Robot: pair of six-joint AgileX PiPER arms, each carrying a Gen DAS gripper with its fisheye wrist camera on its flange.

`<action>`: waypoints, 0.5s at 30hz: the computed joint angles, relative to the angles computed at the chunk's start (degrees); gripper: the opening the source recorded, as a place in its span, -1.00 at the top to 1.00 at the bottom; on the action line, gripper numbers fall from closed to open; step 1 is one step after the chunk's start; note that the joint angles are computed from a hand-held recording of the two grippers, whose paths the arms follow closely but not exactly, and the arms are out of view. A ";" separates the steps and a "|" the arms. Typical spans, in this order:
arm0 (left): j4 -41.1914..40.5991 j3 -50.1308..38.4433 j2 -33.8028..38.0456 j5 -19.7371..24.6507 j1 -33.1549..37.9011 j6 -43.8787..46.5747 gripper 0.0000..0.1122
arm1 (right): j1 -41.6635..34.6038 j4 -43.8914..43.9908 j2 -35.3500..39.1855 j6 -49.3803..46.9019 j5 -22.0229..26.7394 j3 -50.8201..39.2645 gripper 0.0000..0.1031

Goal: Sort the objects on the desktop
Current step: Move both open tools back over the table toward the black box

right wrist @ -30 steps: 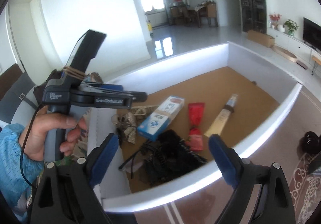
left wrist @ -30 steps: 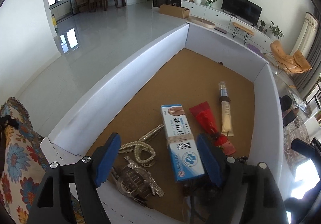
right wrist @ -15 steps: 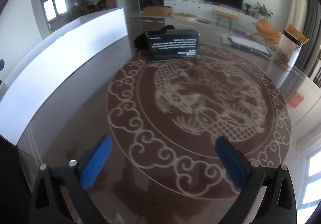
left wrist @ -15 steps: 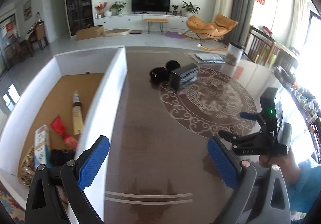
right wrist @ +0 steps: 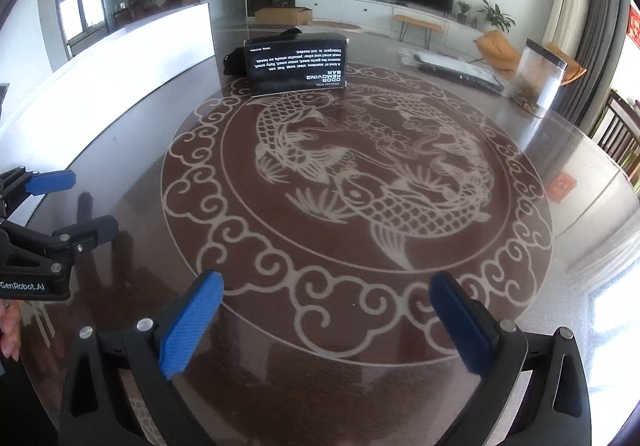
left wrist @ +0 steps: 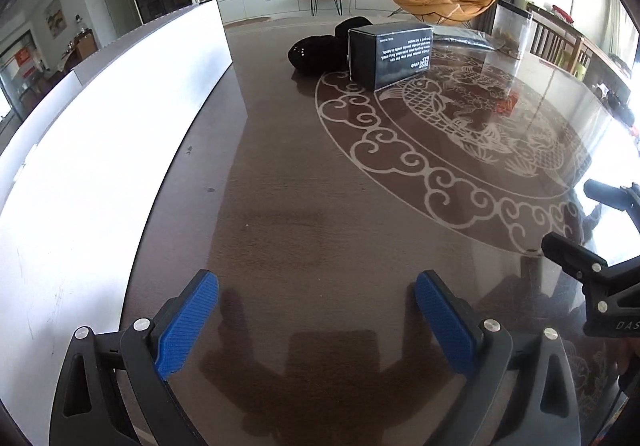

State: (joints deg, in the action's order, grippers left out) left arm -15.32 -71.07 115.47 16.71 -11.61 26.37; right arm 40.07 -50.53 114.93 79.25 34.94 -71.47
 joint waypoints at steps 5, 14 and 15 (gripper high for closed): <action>-7.24 -1.13 1.19 0.67 1.75 5.40 -0.80 | 0.01 1.02 0.42 -1.30 0.32 -0.42 -0.99; -7.50 -0.81 1.09 0.57 2.11 5.27 -0.84 | -2.27 4.90 0.57 -4.19 -3.21 -0.63 -1.00; -7.60 -0.75 1.06 0.51 2.11 5.40 -0.84 | -2.93 6.29 1.37 -6.76 -3.49 -2.10 -1.00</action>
